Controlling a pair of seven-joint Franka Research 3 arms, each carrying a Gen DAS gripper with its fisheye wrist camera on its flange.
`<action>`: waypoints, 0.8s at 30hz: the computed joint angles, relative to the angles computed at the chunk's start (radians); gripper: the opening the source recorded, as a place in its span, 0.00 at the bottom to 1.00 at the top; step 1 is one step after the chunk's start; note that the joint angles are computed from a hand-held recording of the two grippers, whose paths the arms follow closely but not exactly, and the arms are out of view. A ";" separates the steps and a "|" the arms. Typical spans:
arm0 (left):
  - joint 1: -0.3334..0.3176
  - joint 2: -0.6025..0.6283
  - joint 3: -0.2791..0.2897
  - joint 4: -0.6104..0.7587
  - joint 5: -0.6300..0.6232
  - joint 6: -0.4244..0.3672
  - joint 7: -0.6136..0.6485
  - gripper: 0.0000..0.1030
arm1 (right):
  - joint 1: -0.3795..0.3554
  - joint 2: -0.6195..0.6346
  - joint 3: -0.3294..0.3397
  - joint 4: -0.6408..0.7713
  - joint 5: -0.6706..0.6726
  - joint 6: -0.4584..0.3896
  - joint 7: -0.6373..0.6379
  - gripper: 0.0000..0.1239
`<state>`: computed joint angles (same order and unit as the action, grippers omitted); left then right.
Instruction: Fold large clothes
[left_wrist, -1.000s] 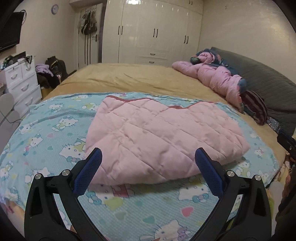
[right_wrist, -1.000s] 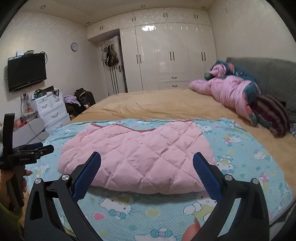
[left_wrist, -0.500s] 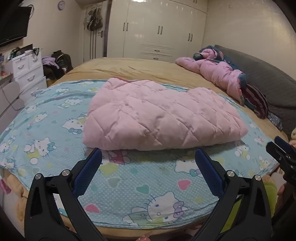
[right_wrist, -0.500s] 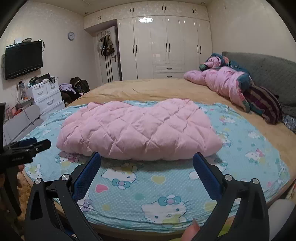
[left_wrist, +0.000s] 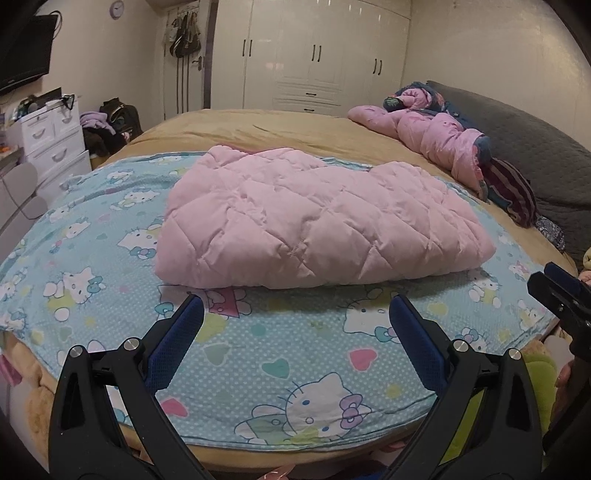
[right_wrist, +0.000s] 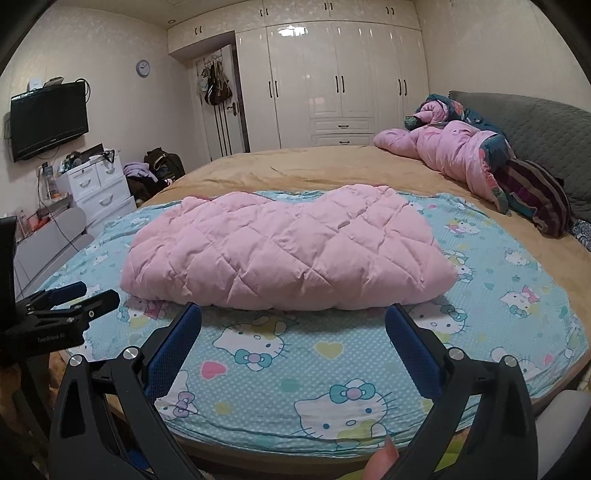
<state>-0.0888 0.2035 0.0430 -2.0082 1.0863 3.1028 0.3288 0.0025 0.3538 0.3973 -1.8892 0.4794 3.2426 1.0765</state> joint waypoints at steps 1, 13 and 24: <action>-0.002 0.000 0.000 0.002 0.001 -0.010 0.000 0.91 | -0.014 0.001 0.016 0.000 0.003 -0.002 -0.004 0.80; 0.005 -0.005 -0.010 0.004 0.024 -0.041 -0.027 0.91 | -0.033 -0.002 0.039 -0.002 0.019 -0.003 -0.023 0.80; 0.014 -0.010 -0.021 0.006 0.056 -0.060 -0.054 0.91 | -0.034 -0.003 0.040 0.000 0.034 -0.010 -0.041 0.80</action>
<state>-0.0751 0.1939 0.0221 -2.0021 1.1421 3.0428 0.2747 -0.0320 0.3508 0.4375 -1.8892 0.5133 3.2324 1.0354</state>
